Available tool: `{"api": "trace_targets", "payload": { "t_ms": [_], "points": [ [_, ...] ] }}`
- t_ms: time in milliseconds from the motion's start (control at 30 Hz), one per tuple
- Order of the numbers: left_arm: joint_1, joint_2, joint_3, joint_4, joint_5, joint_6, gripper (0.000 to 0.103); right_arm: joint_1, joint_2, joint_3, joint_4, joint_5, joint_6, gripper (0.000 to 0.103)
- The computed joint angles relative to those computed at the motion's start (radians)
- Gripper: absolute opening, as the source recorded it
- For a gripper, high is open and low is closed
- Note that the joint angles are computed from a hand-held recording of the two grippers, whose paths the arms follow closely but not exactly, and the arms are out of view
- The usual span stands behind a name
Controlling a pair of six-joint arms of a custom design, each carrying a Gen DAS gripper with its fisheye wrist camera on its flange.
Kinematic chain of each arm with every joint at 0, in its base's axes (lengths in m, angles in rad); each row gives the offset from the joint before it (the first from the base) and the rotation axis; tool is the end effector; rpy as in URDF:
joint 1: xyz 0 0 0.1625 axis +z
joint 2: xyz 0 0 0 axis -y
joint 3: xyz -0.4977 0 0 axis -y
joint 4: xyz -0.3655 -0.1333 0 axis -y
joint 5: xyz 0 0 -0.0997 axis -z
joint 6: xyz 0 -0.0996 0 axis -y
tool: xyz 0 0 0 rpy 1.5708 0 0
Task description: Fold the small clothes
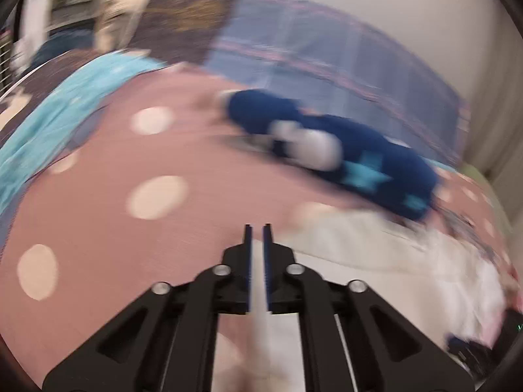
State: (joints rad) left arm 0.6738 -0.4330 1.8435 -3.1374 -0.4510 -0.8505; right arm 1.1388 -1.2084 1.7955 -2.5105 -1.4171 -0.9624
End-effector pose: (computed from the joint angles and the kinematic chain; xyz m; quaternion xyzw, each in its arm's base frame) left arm -0.3418 -0.5582 -0.0169 -0.0218 0.8455 -0.4484 0.2892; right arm -0.1198 -0.6146 0.3675 0.2703 -0.9437 0.1826 0.0543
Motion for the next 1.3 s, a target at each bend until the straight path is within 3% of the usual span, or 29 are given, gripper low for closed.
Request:
{"api": "trace_targets", "payload": {
  "t_ms": [33, 100, 200, 233, 300, 367, 433, 500, 533, 633, 733, 833, 933, 1000, 1033, 1067, 1100, 1133, 1200, 1300],
  "points": [
    [-0.013, 0.021, -0.009, -0.055, -0.040, 0.060, 0.024, 0.000, -0.001, 0.001, -0.002, -0.001, 0.000, 0.028],
    [-0.037, 0.065, -0.051, -0.039, -0.131, 0.111, 0.034, 0.000, -0.001, 0.003, -0.005, 0.000, -0.001, 0.028],
    [-0.025, 0.156, -0.174, 0.209, -0.184, 0.072, 0.037, -0.001, -0.002, 0.004, -0.005, 0.003, 0.000, 0.028],
    [-0.019, 0.198, -0.225, 0.312, -0.149, 0.058, 0.040, -0.003, -0.005, 0.005, -0.006, 0.009, 0.001, 0.028],
    [-0.039, 0.222, -0.261, 0.400, -0.062, 0.047, 0.041, -0.010, -0.015, 0.015, -0.029, 0.023, 0.010, 0.027],
    [-0.029, 0.212, -0.239, 0.337, -0.088, 0.034, 0.042, -0.016, -0.043, 0.044, -0.117, 0.019, 0.016, 0.026],
    [-0.028, 0.206, -0.214, 0.276, -0.100, 0.046, 0.042, -0.030, -0.088, 0.077, -0.251, 0.035, -0.038, 0.026],
    [-0.032, 0.210, -0.233, 0.323, -0.088, 0.032, 0.042, -0.037, -0.114, 0.083, -0.371, 0.012, -0.095, 0.031],
    [-0.035, 0.216, -0.253, 0.371, -0.075, 0.020, 0.042, -0.036, -0.119, 0.078, -0.438, -0.019, -0.127, 0.040],
    [-0.035, 0.219, -0.268, 0.414, -0.059, 0.012, 0.043, -0.017, -0.087, 0.001, -0.654, -0.207, -0.288, 0.067],
    [-0.032, 0.214, -0.250, 0.360, -0.074, 0.030, 0.042, -0.010, -0.005, -0.147, -0.836, -0.381, -0.523, 0.069],
    [-0.032, 0.214, -0.250, 0.360, -0.075, 0.030, 0.043, -0.013, 0.040, -0.237, -0.854, -0.445, -0.724, 0.070],
    [-0.033, 0.215, -0.252, 0.362, -0.073, 0.029, 0.043, -0.015, 0.117, -0.317, -0.963, -0.467, -0.933, 0.071],
    [-0.033, 0.214, -0.250, 0.357, -0.075, 0.031, 0.043, -0.016, 0.164, -0.371, -1.014, -0.474, -0.984, 0.069],
    [-0.033, 0.214, -0.249, 0.355, -0.075, 0.031, 0.043, -0.011, 0.195, -0.413, -1.023, -0.503, -1.000, 0.060],
    [-0.033, 0.214, -0.249, 0.352, -0.075, 0.032, 0.043, -0.006, 0.213, -0.443, -1.007, -0.542, -0.994, 0.021],
    [-0.033, 0.214, -0.247, 0.346, -0.077, 0.035, 0.043, 0.003, 0.224, -0.472, -0.972, -0.589, -0.959, 0.002],
    [-0.032, 0.213, -0.245, 0.340, -0.078, 0.036, 0.043, 0.007, 0.219, -0.488, -0.918, -0.603, -0.882, 0.003],
    [-0.031, 0.212, -0.239, 0.320, -0.084, 0.044, 0.043, 0.011, 0.163, -0.464, -0.764, -0.548, -0.673, 0.002],
    [-0.029, 0.211, -0.233, 0.295, -0.091, 0.054, 0.043, 0.003, 0.073, -0.460, -0.498, -0.410, -0.359, 0.003]
  ]
}}
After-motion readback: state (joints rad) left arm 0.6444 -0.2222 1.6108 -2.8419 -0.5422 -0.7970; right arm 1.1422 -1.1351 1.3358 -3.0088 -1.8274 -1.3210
